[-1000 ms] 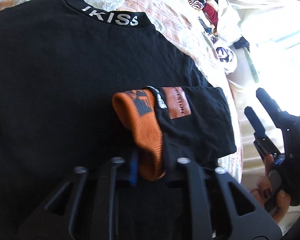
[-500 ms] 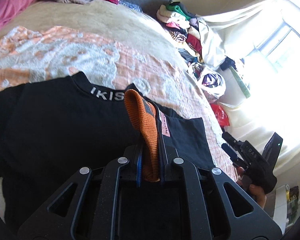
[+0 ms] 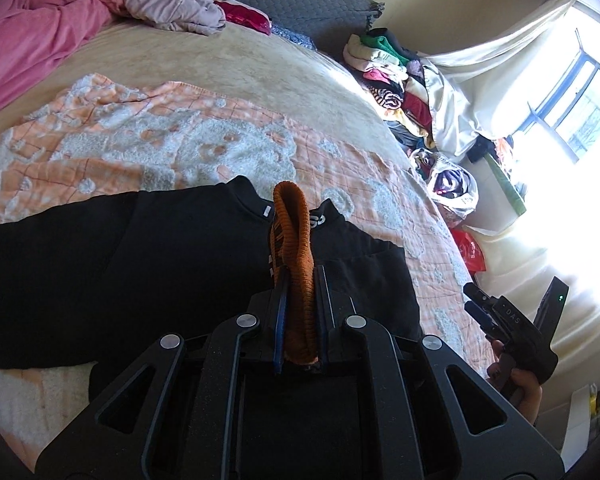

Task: Fold small clothes
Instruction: 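Grasp the orange cuff with the left tool and lay it flat on the body, then move the left tool toward the other sleeve's orange cuff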

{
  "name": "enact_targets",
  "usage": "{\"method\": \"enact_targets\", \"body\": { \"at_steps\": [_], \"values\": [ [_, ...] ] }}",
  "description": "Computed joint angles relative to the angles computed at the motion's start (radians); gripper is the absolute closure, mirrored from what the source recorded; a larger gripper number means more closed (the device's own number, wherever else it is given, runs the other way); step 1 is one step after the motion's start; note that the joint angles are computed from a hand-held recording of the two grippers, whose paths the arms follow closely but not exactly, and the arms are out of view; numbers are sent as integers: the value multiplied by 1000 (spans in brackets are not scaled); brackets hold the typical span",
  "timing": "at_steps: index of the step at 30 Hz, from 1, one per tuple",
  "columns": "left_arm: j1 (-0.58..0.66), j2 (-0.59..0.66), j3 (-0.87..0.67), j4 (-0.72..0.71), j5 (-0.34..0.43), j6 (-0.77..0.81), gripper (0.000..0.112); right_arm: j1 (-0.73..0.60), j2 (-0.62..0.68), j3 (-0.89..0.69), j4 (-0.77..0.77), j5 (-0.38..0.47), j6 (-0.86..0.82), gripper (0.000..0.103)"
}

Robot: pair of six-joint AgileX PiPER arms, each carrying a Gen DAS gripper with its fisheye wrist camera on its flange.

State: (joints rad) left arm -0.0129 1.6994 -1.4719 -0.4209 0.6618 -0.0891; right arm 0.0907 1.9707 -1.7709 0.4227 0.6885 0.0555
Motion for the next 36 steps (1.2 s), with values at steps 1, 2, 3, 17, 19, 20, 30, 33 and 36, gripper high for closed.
{"method": "enact_targets", "body": {
  "at_steps": [1, 2, 3, 17, 19, 20, 30, 33, 36],
  "values": [
    [0, -1, 5, 12, 2, -9, 107, 7, 3, -4, -6, 3, -4, 46],
    [3, 1, 9, 12, 6, -7, 107, 15, 4, -7, -18, 5, -3, 46],
    [6, 2, 11, 9, 13, -3, 106, 24, 6, -12, -36, 7, 1, 46],
    [13, -7, 41, 111, 36, -59, 97, 125, 28, -48, -101, 43, -79, 46],
    [-6, 28, 29, 157, 42, -86, 93, 146, 32, -54, -117, 49, -98, 46],
    [-19, 51, 21, 193, 52, -104, 93, 160, 32, -55, -132, 51, -105, 46],
    [-31, 78, 147, 209, -9, -95, 92, 257, 45, -67, -165, 74, -208, 45],
    [-37, 70, 142, 228, 5, -101, 91, 279, 67, -88, -189, 101, -208, 45],
    [-25, 65, 149, 198, 2, -81, 91, 300, 118, -148, -322, 175, -113, 45]
  ]
}}
